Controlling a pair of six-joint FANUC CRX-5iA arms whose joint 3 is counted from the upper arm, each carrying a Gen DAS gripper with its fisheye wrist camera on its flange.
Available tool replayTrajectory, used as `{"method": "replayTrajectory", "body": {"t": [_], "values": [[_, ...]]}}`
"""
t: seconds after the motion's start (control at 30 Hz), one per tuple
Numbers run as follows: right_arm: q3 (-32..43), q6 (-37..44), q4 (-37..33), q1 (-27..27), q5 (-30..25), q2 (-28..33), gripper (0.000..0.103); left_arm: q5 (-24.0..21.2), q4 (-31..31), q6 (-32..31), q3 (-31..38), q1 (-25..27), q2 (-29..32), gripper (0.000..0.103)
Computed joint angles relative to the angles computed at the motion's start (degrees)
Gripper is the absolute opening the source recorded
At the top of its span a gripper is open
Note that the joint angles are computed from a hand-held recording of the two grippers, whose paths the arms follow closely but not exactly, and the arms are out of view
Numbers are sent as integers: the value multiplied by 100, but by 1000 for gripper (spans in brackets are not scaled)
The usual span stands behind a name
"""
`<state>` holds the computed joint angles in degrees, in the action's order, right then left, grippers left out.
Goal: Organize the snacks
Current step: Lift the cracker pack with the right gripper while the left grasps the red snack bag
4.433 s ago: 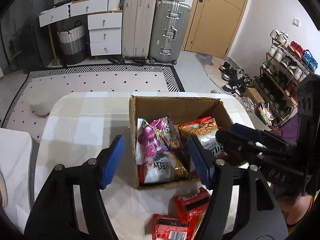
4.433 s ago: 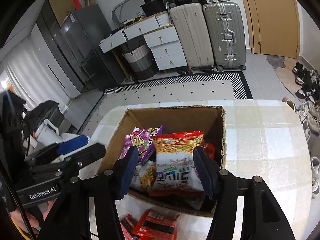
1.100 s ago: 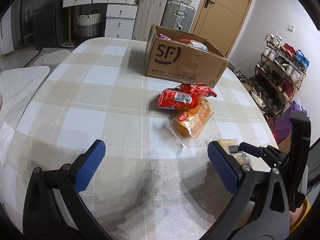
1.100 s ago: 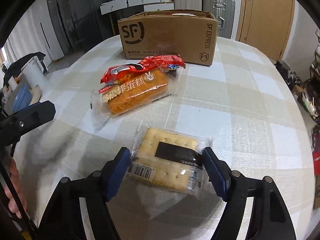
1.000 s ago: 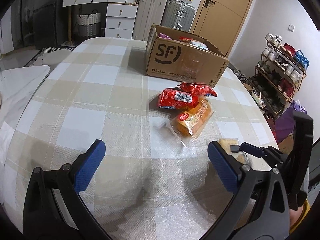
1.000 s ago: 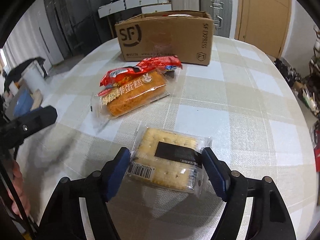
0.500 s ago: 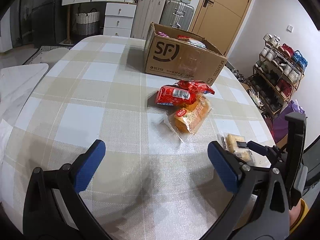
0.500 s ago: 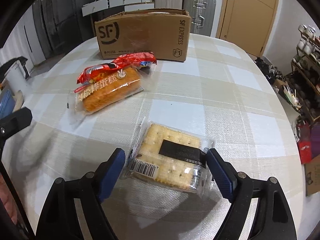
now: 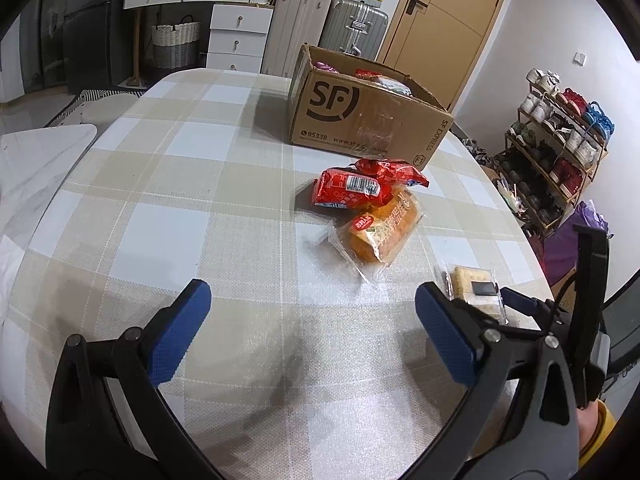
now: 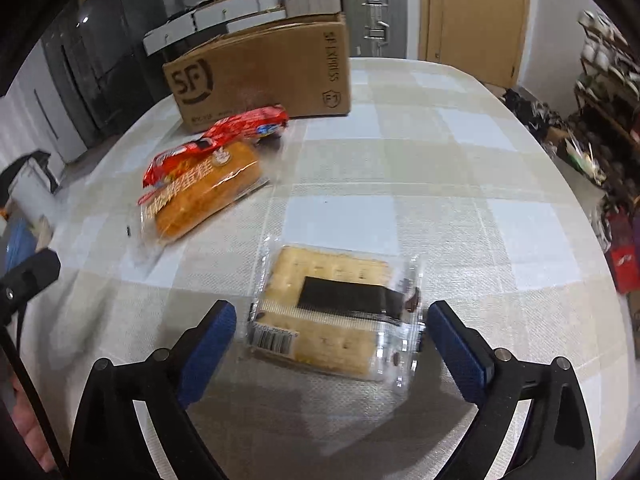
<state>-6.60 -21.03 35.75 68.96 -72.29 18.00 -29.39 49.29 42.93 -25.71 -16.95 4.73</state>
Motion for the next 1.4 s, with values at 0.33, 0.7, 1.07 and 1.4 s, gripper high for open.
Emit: {"method": "replayTrajectory", "body": {"t": [0.33,0.7,1.07,1.4], "values": [[-208,57,254,49,118,-69,74,-40,-512,360,218,-25,75,102],[-1317,-1084,1149,120,1111,-779,63,-288,-1387,1035,1042,-125,509,102],[-2455,-2451,2714,-139,2201,-1479,63,-1242,-2323,2086,3055,-277,1875,102],[-3100,-3573,3852,-601,2894,-1827,63,-1882,-2323,2009,3982,-453,2688,97]]}}
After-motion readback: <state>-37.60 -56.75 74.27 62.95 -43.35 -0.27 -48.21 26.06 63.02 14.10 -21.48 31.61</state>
